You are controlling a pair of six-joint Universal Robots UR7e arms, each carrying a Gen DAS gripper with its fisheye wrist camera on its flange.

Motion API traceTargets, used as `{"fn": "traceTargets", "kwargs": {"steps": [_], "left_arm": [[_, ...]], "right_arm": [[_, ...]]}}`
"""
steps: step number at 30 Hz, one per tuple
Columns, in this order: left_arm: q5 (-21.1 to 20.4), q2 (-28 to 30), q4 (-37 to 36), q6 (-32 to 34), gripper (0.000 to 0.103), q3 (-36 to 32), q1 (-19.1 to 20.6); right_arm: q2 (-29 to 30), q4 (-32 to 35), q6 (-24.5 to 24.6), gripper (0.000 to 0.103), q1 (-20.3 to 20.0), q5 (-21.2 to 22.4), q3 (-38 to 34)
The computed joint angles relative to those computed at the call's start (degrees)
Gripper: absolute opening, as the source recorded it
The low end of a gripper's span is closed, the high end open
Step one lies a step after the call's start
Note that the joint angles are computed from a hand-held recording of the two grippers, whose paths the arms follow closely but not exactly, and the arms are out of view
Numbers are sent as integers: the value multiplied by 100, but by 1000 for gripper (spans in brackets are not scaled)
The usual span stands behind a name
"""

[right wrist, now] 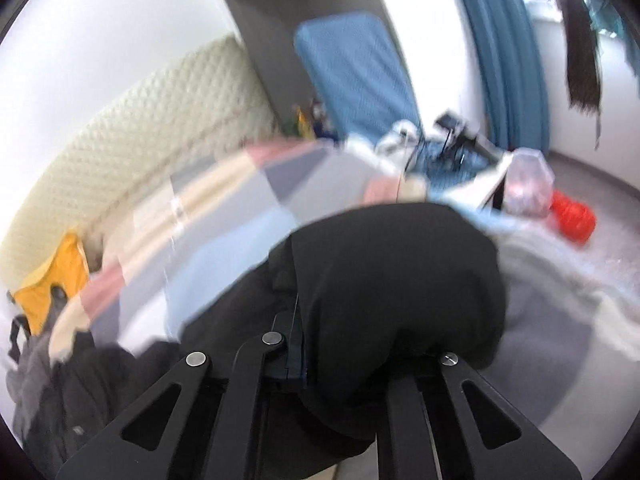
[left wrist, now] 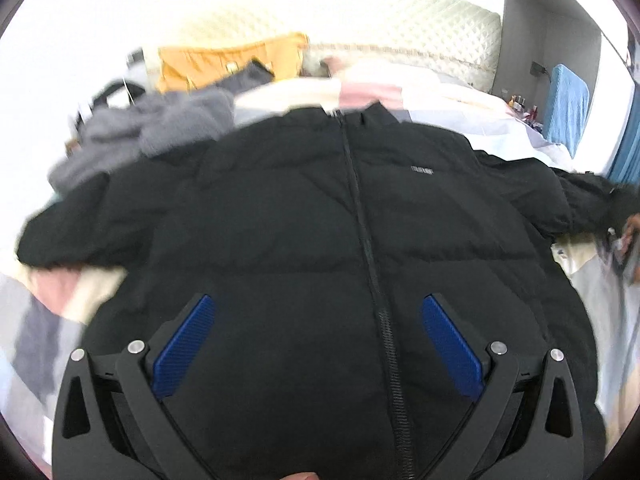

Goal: Fold large clothes
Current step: 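Lift the sleeve with the right tool and fold it across the jacket body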

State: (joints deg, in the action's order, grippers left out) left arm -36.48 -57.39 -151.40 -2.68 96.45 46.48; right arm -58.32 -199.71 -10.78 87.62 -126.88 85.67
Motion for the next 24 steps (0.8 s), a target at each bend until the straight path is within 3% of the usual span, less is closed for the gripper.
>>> {"fn": "traceTargets", "kwargs": {"steps": [2, 7, 9, 13, 20, 24], "left_arm": [[286, 26, -255, 305, 103, 85, -51], [240, -115, 336, 121, 103, -31, 3], [169, -224, 282, 223, 103, -5, -1], [242, -351, -54, 572, 103, 44, -37], [-3, -682, -188, 998, 103, 12, 101], [78, -697, -799, 1522, 103, 184, 162]], "right_arm": [[-4, -204, -224, 7, 239, -250, -117], [658, -1054, -2061, 7, 1101, -818, -935], [931, -1140, -2498, 7, 1367, -911, -1291], [1491, -931, -2798, 7, 1854, -932, -1977], [2708, -468, -3720, 7, 2536, -1140, -3344], [3425, 274, -3662, 7, 2774, -1292, -4228]]}}
